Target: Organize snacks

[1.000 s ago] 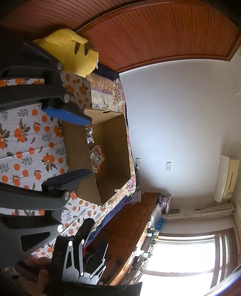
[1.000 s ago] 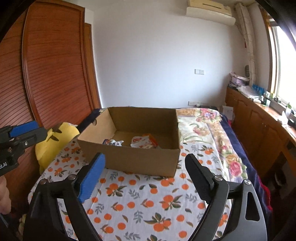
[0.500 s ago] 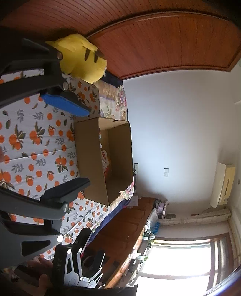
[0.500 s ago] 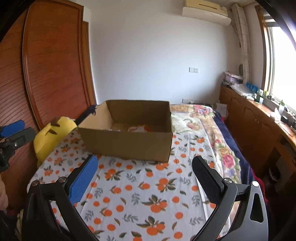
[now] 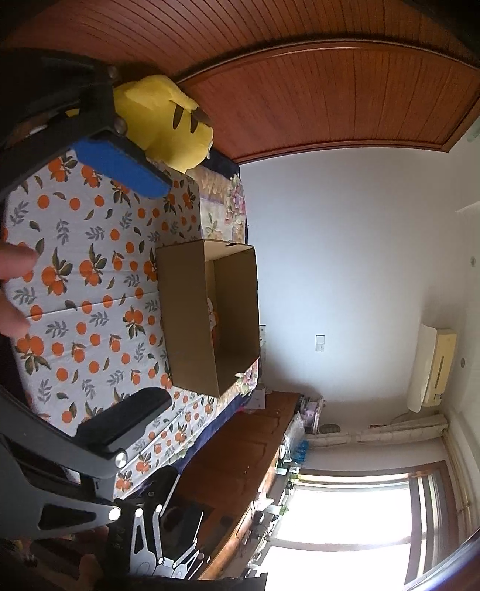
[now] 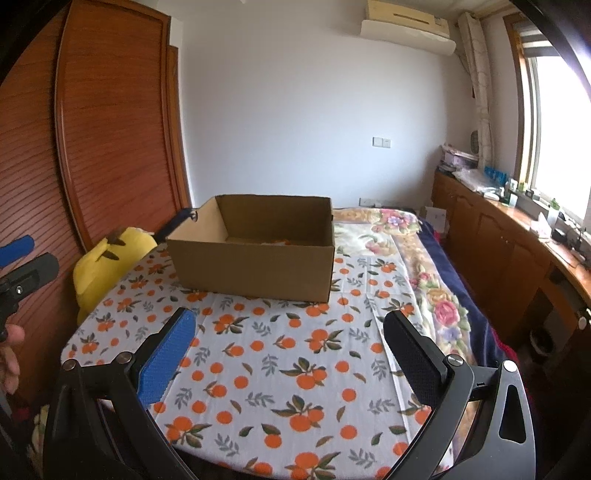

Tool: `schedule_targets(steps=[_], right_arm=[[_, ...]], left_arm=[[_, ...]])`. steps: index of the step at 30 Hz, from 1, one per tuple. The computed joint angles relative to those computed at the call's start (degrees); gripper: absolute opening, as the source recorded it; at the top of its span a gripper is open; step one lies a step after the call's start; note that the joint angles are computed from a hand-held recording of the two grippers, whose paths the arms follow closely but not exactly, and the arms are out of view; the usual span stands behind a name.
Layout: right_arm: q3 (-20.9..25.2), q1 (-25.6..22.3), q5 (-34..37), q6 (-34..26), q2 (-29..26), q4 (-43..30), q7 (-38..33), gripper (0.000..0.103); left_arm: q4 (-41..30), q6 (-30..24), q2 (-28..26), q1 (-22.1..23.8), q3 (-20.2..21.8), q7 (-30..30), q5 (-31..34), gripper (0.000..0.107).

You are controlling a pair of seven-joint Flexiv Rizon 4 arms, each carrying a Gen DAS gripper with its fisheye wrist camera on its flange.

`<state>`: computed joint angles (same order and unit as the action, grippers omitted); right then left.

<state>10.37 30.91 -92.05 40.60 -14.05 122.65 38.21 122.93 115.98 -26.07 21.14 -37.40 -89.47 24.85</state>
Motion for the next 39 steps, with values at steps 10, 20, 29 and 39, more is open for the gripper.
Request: schedule_targets(steps=[10,20,29,39], right_arm=[[2.5,2.2,1.0,-5.3,3.6,3.5,2.3,0.103],[5.1,6.1,3.1,-11.8,4.6,5.7,4.7,0.103],[6.0,9.7,5.3,-17.5,3.3,5.9,7.4,0.103],[5.7,11.2,6.6,-18.7,1.9,5.6,7.4,0.103]], left_arm=[[4.1,5.3,4.6,-2.3,5.6,-5.7,3.1,0.103],[6.8,9.6,5.4,-9.5,15.6,-8.6,6.5,0.103],[9.1,11.2,5.0,-12.7,20.1,-8.3,6.8,0.103],[10.3,12.8,4.4,-14.9,22.8,-6.7,4.6,0.103]])
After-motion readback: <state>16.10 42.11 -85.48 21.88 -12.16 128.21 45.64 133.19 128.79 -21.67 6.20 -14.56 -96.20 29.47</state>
